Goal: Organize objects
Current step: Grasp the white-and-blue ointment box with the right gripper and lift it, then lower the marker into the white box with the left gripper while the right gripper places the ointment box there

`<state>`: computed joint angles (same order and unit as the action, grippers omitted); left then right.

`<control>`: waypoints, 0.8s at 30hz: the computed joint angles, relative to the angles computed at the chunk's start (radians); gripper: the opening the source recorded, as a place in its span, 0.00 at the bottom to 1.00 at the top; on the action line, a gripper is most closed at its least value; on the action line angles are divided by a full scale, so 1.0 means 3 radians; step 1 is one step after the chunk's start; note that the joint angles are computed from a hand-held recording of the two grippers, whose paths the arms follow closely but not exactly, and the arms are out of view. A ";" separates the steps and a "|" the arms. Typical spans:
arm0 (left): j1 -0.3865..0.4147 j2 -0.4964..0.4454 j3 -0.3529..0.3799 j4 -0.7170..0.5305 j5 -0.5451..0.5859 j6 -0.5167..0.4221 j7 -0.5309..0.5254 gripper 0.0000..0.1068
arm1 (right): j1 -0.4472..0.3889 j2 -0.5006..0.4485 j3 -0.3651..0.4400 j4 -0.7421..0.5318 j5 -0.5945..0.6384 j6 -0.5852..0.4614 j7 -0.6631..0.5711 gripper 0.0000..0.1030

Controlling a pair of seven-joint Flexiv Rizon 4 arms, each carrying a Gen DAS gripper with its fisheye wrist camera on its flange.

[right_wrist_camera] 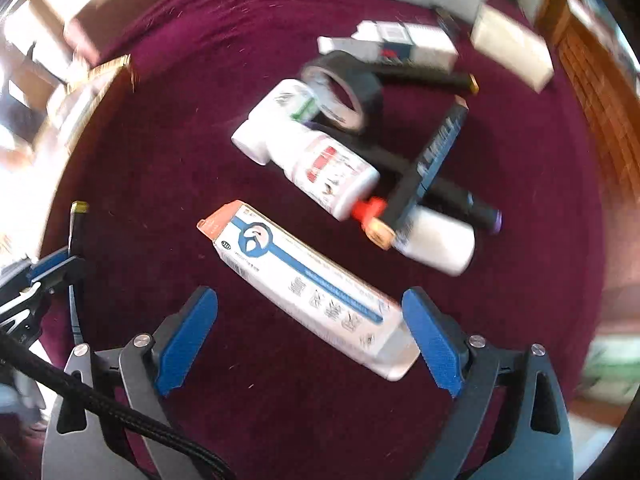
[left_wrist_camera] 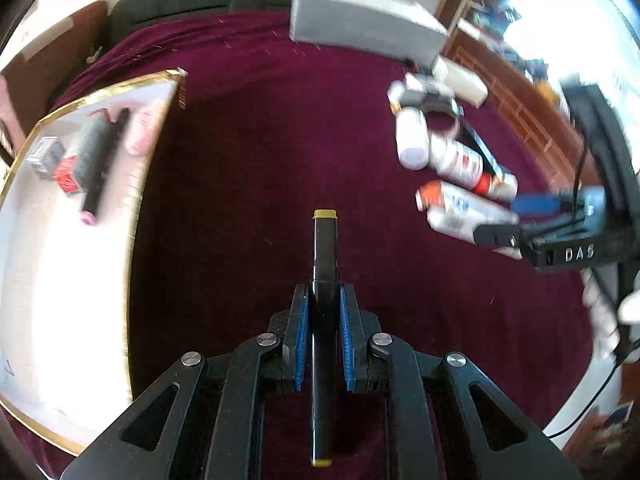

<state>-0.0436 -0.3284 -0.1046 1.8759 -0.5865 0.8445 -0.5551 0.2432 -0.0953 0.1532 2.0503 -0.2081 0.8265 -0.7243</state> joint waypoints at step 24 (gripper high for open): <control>0.0194 0.0164 0.0055 -0.0039 -0.0529 -0.0306 0.0119 0.11 | -0.0054 0.0235 0.0063 -0.0044 0.0739 0.0125 -0.0176 0.27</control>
